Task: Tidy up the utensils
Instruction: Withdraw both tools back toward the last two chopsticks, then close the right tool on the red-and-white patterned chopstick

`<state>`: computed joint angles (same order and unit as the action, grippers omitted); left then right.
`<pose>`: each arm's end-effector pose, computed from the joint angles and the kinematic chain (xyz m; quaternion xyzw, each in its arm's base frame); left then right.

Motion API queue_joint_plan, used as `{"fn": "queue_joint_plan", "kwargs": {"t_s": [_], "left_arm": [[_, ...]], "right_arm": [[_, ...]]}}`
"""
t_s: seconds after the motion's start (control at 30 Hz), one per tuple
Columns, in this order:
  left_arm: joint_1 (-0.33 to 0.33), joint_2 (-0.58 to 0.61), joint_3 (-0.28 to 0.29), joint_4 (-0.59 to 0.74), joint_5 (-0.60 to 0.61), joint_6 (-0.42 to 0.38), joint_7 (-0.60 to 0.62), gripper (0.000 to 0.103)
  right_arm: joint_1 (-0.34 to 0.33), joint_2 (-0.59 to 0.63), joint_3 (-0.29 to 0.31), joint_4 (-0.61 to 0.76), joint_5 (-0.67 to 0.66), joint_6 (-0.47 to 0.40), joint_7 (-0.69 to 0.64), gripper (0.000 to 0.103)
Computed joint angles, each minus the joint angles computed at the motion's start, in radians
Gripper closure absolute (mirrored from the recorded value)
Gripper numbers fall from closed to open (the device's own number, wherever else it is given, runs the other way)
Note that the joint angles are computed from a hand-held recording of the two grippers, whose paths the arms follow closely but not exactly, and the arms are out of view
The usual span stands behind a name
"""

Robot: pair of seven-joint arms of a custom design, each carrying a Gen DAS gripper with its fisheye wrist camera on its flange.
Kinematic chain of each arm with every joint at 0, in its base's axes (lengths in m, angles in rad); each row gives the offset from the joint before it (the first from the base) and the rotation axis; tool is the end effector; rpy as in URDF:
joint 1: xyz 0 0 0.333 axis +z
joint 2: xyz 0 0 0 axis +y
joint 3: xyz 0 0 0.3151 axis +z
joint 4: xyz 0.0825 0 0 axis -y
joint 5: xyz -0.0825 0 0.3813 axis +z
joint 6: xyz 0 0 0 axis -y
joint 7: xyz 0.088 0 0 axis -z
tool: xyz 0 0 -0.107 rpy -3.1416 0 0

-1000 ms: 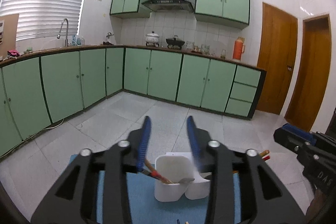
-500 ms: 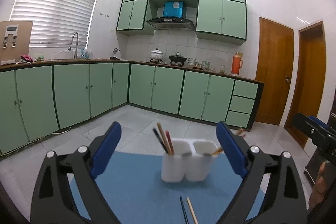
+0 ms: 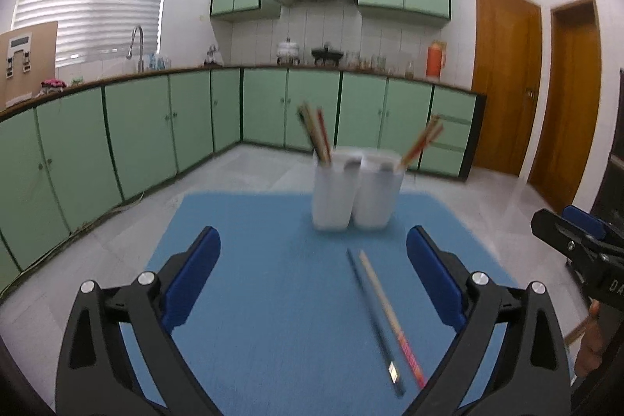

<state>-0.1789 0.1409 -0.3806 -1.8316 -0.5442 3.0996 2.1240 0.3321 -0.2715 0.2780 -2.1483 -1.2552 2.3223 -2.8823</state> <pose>0.5703 -0.2879 0.5864 -0.4121 0.7326 -0.4867 0.2379 0.4248 0.2913 0.5713 -0.4314 0.7082 -0.4174 0.3715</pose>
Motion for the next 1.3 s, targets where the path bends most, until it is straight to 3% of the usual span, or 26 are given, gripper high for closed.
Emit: {"fn": "queue_joint_plan", "kwargs": {"t_s": [0.17, 0.3, 0.43, 0.53, 0.7, 0.87, 1.3], "left_arm": [[-0.026, -0.035, 0.060, -0.106, 0.083, -0.038, -0.088, 0.009], [-0.036, -0.036, 0.078, -0.157, 0.128, 0.002, -0.147, 0.009], [0.029, -0.038, -0.004, -0.183, -0.031, 0.028, -0.018, 0.009], [0.040, -0.039, -0.026, -0.200, -0.099, 0.055, 0.059, 0.009], [0.009, -0.037, 0.012, -0.210, -0.058, 0.052, 0.011, 0.009], [0.010, -0.042, 0.006, -0.218, -0.055, 0.053, 0.012, 0.009], [-0.004, -0.044, 0.016, -0.222, -0.021, 0.048, -0.024, 0.009]], "right_arm": [[0.036, 0.043, 0.009, -0.028, 0.081, -0.009, -0.010, 0.007], [0.065, 0.093, 0.011, -0.032, 0.092, -0.016, 0.033, 0.018], [0.100, 0.131, 0.001, -0.027, 0.079, -0.017, 0.071, 0.030], [0.120, 0.156, -0.017, -0.025, 0.090, 0.021, 0.070, 0.042], [0.142, 0.195, -0.039, -0.006, 0.123, 0.065, 0.023, 0.059], [0.156, 0.214, -0.052, 0.004, 0.154, 0.071, -0.005, 0.073], [0.180, 0.257, -0.074, 0.033, 0.196, 0.065, -0.038, 0.082]]}}
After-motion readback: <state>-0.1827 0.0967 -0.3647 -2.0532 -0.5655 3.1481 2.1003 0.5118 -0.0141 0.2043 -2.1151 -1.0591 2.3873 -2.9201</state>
